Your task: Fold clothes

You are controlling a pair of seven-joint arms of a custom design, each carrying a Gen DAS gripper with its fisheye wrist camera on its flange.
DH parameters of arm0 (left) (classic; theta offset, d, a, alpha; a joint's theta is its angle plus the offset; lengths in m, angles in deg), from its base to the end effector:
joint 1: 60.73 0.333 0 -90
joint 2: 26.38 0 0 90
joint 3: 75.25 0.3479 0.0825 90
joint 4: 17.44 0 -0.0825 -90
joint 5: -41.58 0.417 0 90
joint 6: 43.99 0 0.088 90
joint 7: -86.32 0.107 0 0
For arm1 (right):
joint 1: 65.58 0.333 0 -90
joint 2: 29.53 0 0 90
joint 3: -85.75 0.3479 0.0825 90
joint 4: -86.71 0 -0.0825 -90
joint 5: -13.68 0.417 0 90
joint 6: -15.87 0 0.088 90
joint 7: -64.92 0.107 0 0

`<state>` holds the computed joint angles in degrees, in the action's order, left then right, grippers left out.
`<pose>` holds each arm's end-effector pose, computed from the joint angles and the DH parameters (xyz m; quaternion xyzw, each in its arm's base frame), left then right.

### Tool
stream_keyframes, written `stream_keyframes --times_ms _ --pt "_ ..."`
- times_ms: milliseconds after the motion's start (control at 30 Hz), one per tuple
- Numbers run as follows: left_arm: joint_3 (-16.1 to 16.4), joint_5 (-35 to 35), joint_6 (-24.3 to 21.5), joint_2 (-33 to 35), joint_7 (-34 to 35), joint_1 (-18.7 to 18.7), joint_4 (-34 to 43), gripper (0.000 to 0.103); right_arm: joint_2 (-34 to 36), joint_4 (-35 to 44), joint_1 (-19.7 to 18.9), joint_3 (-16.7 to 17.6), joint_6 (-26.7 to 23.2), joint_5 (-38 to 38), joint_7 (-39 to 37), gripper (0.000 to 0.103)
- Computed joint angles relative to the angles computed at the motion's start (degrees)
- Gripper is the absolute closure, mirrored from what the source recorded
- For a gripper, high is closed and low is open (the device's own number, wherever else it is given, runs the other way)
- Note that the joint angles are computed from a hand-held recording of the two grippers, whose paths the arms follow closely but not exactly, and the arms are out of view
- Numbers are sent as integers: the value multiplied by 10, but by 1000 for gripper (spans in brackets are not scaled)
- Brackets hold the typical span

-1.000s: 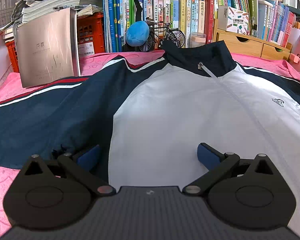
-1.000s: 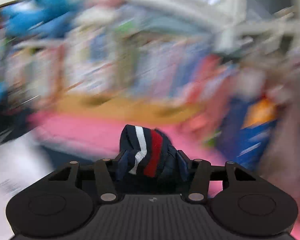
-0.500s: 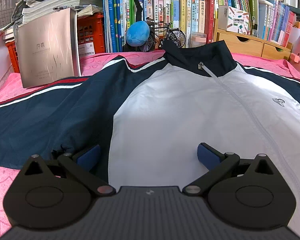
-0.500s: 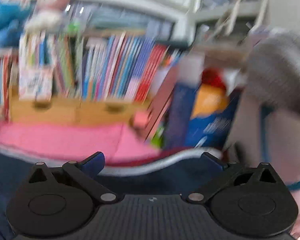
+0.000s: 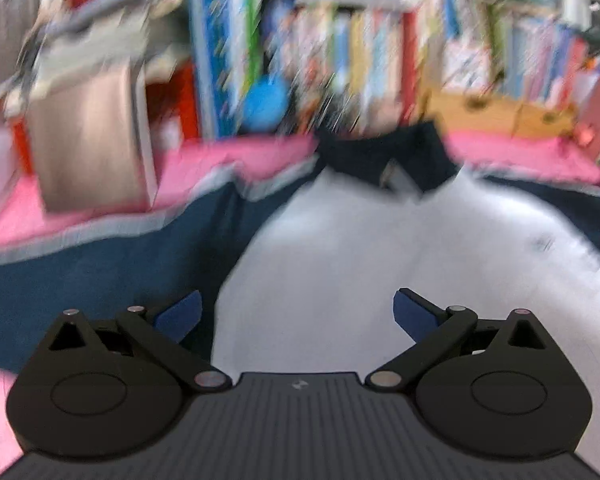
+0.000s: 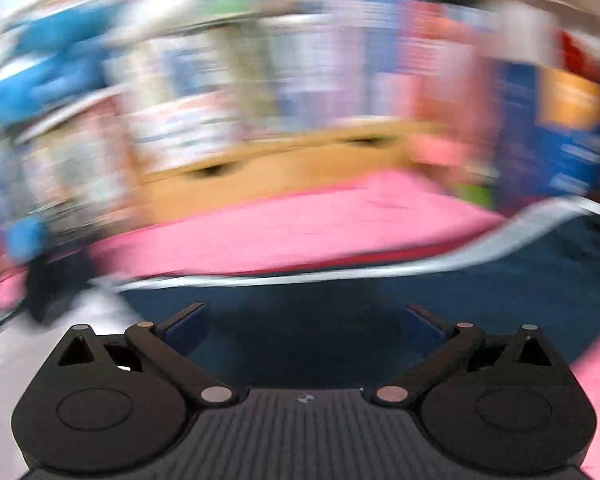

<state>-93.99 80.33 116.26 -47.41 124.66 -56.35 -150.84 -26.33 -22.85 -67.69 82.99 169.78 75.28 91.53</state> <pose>0.4816 -0.1719 0.5749 -0.6520 0.6070 -0.2916 0.3485 0.6437 -0.0824 0.5525 -0.6793 0.5561 -0.2269 0.4217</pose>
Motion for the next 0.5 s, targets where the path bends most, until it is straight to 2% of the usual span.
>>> stream_keyframes --times_ms 67,100,200,267,300,333,400,500 --pt "-30 64 17 28 -34 35 32 0 -8 -6 18 17 -26 -4 -35 0" --pt "-46 101 5 50 -58 48 55 0 -6 -7 31 24 -30 -20 -37 0" --pt "-61 149 -75 138 -69 42 132 0 26 4 72 45 7 -105 12 0" --pt "-54 149 -124 188 -56 28 177 0 64 26 101 49 37 -207 100 0" --pt "-47 145 -143 207 -50 22 193 0 81 39 105 54 49 -226 128 0" --pt "-39 148 -150 222 -51 16 206 0 92 48 100 67 60 -212 126 0" --pt "-17 172 -137 241 -74 9 220 0 120 72 97 81 84 -215 150 0" --pt "12 233 -150 261 -103 -10 240 0 151 116 91 85 74 -257 201 0"
